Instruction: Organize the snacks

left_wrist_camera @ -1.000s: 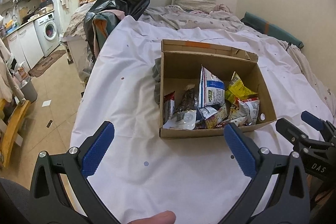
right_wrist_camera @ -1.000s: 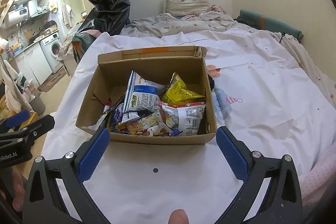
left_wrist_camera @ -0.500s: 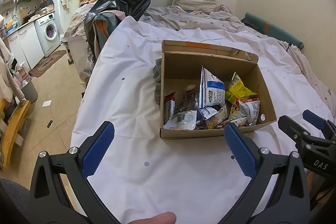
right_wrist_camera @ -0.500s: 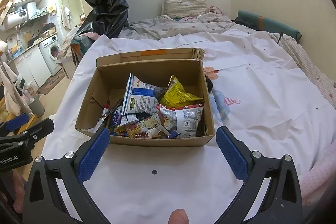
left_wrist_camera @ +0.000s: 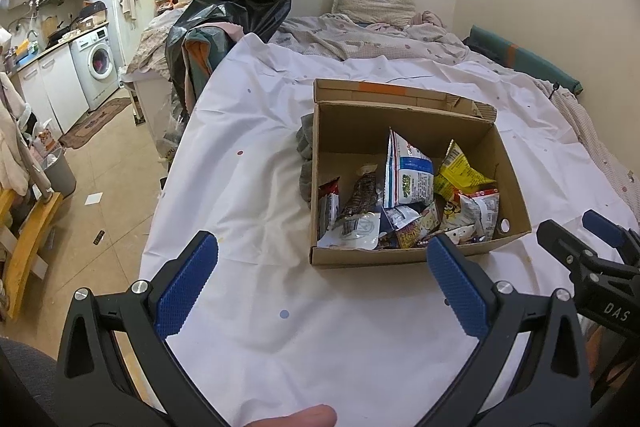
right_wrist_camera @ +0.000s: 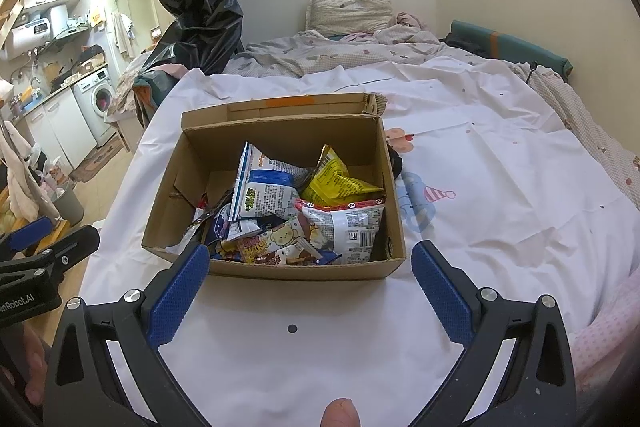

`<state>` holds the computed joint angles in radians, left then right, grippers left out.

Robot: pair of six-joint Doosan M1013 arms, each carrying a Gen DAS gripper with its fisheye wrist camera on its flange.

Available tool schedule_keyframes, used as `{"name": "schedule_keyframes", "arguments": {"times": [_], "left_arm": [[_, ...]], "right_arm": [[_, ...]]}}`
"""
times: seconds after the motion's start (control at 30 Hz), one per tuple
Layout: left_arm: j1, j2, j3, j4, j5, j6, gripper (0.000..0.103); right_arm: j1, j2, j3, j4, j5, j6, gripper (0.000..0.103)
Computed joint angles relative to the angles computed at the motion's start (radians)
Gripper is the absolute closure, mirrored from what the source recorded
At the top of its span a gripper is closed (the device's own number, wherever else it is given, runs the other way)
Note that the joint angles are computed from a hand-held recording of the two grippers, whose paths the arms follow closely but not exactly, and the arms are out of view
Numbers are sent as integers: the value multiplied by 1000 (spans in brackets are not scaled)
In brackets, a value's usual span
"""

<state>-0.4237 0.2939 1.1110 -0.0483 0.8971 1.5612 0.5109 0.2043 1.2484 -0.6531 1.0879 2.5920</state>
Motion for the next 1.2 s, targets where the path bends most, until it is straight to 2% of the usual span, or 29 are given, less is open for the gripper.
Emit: {"name": "schedule_keyframes", "arguments": {"times": [1.2], "left_arm": [[3, 0, 3, -1, -2, 2, 0]], "right_arm": [[-5, -6, -1, -7, 12, 11, 0]]}}
